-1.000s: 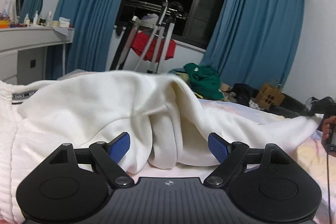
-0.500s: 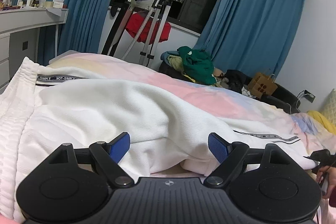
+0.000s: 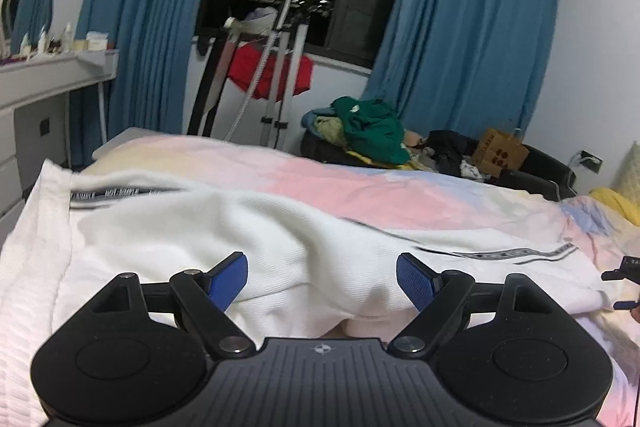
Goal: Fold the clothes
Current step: 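Stretch the sweatpants leg along the bed with the right gripper and release, then grasp the ribbed waistband of the sweatpants with the left gripper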
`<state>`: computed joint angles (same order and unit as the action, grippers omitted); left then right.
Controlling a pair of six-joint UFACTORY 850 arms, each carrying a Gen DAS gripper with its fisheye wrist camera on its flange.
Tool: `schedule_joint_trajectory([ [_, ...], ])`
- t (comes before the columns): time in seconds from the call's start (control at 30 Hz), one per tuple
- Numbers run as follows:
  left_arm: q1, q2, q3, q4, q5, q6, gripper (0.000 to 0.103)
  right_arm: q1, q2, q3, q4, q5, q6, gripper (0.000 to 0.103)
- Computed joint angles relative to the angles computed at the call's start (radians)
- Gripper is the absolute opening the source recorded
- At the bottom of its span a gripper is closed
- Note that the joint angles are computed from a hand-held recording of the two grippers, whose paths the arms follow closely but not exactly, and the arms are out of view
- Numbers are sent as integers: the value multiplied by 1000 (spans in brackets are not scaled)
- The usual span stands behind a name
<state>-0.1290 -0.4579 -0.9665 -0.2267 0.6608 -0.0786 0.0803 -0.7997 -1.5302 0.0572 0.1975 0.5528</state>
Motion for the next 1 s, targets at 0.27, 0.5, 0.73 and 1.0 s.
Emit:
schedule_joint_trajectory([
  [0.27,-54,103,93,-69,-7,103,84,88,252,238,-59,154,-52,86],
  [0.5,-92,160,159,-190,-16,190,84,216,388,348,-205,237,-30,86],
  [0.73,-107,187,194,-210,3,176,84,292,361,378,-289,279,-94,86],
  [1.0,-91,131,144,-218,-46,164,84,322,361,420,-251,279,-219,86],
])
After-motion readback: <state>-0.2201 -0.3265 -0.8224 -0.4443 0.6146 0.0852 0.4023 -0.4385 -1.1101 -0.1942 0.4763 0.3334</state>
